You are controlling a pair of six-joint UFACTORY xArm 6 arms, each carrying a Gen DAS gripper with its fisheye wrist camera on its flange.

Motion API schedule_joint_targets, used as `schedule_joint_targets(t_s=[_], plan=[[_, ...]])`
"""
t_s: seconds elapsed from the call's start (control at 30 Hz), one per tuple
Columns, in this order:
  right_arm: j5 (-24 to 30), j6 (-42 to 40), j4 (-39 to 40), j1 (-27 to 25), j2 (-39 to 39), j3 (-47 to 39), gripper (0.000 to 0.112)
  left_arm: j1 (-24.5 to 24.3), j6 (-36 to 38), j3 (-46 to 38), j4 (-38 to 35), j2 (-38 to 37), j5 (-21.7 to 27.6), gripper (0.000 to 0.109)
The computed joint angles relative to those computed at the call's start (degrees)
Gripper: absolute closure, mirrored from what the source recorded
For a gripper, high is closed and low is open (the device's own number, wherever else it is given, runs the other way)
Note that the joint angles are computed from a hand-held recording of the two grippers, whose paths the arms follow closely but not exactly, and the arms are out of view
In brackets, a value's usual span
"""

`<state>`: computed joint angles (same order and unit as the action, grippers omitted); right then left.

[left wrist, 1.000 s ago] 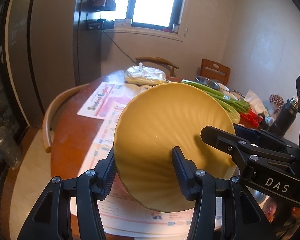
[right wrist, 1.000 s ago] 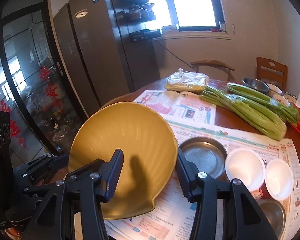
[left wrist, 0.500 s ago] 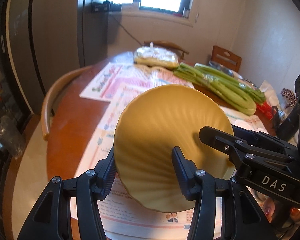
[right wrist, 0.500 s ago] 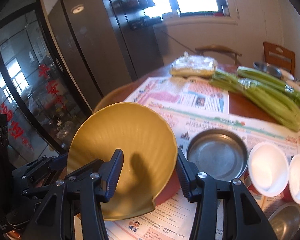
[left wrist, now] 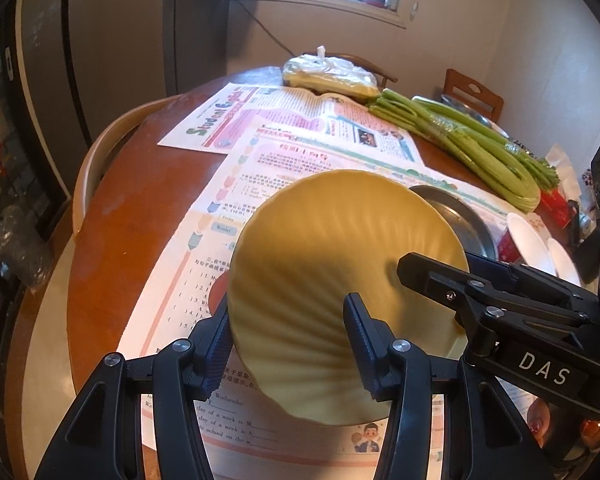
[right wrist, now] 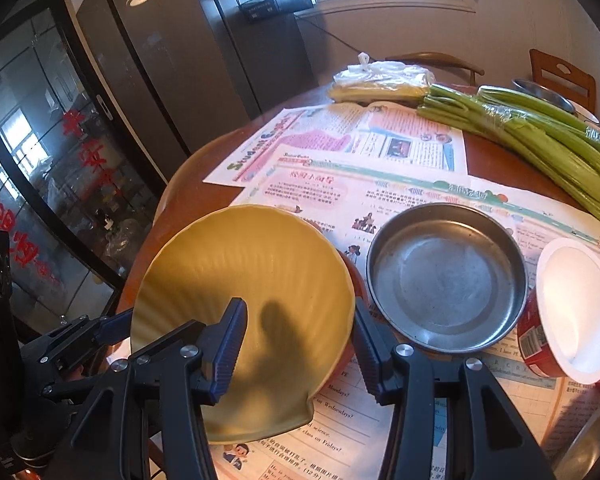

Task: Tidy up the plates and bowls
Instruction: 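Carry the yellow shell plate with both grippers over the orange plate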

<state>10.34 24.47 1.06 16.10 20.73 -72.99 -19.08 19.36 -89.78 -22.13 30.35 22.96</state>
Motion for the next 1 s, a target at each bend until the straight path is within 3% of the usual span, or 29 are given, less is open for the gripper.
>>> schedule_joint_targets(t_s=[0.13,0.37,0.57,0.87,1.0], plan=[[1.2,0.4,-0.8,0.1,1.5,-1.6,0.060,0.0,-1.3,-0.9,1.6,1.2,-0.2,0.055],[2.4,8.4,-10.1,-0.4,2.9,-3.5,0.060,-0.1,-2.4,-1.9,3.7,2.7,-0.8,0.055],[3.1,8.1,-10.0,-0.3,4.5,-5.1,0.060,0.0,-3.0,-1.6,4.0,2.9,-1.7,0.055],[2.6,10.8,-12.6,-0.2,5.9,-5.8,0.060,0.1,-7.0,-0.2,10.3,3.0,-4.8,0.053],[2.7,11.9,-13.2,-0.2,6.0,-5.7,0.060,0.2,-12.2,0.7,16.9,2.9,-6.9,0.053]])
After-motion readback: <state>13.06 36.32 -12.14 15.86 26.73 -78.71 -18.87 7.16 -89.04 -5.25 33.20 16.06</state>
